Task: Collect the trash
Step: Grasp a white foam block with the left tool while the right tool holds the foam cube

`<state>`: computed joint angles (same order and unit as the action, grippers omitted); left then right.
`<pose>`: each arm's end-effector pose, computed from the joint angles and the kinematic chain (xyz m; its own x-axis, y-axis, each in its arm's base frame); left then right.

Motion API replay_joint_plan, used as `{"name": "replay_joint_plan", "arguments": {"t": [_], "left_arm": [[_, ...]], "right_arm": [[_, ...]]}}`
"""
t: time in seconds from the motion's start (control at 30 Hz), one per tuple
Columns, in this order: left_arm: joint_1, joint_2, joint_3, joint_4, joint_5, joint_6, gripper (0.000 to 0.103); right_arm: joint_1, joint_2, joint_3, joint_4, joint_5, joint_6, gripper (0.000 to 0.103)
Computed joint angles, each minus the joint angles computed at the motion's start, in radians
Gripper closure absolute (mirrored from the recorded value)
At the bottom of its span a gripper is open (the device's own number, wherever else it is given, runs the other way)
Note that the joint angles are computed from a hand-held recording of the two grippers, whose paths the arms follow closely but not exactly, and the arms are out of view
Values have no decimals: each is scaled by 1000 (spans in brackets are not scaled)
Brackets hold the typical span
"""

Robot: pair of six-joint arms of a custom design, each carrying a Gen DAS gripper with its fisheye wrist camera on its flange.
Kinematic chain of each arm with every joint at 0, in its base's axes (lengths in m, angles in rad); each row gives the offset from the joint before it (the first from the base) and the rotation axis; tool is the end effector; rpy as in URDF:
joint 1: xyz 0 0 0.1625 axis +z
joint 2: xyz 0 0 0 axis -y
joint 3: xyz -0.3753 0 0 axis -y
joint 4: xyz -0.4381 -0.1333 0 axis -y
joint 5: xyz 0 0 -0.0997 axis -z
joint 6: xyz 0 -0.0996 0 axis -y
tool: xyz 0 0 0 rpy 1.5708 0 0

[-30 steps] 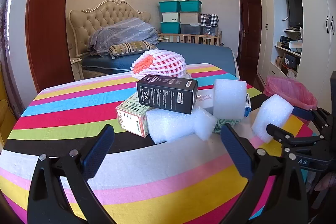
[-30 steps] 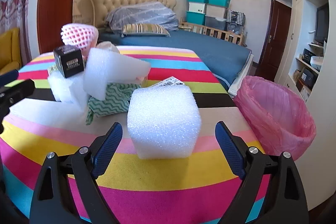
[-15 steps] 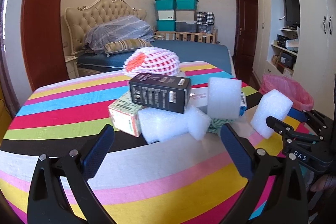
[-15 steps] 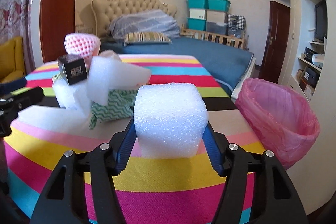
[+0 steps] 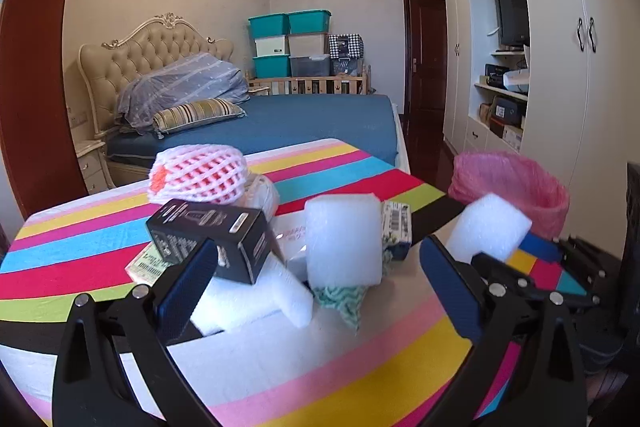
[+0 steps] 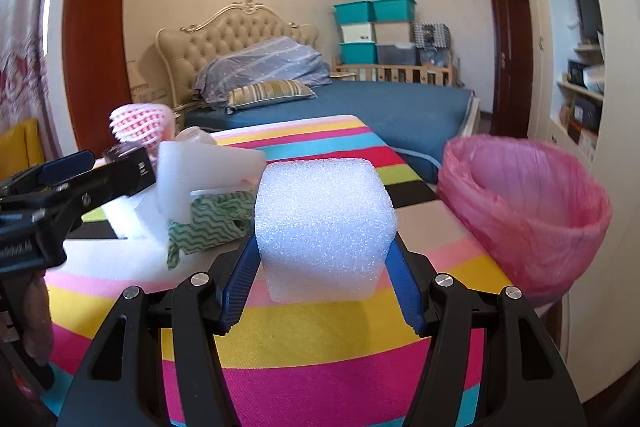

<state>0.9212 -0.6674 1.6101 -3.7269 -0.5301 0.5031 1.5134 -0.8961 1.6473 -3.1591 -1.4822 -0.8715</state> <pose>-0.2091 -0.6377 0.1161 -0.6790 -0.1616 -0.7161 0.6152 0.4069 -0.6752 0.1020 -0.7021 0.1642 -0.6719 -0.5171 0.5303 -0.7392 0.4238 -0.5234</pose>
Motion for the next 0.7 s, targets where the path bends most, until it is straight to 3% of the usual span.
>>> {"name": "replay_joint_plan", "arguments": {"t": [0.2,0.4,0.57,0.63,0.67,0.7], "left_arm": [[31,16,-67,105,-52,-22,19],[53,40,-125,196,-65,-41,20],[66,83,-203,302,-28,-55,20],[68,100,-219,285,-9,-22,20],[69,99,-214,298,-17,-15,32],[69,98,-208,296,-18,1,51]], "right_arm": [[-5,7,15,-77,-1,27,44],[-8,6,13,-78,0,42,44],[-8,3,13,-68,3,39,44],[-8,2,14,-68,2,39,44],[-8,2,14,-68,2,39,44],[-8,2,14,-68,2,39,44]]}}
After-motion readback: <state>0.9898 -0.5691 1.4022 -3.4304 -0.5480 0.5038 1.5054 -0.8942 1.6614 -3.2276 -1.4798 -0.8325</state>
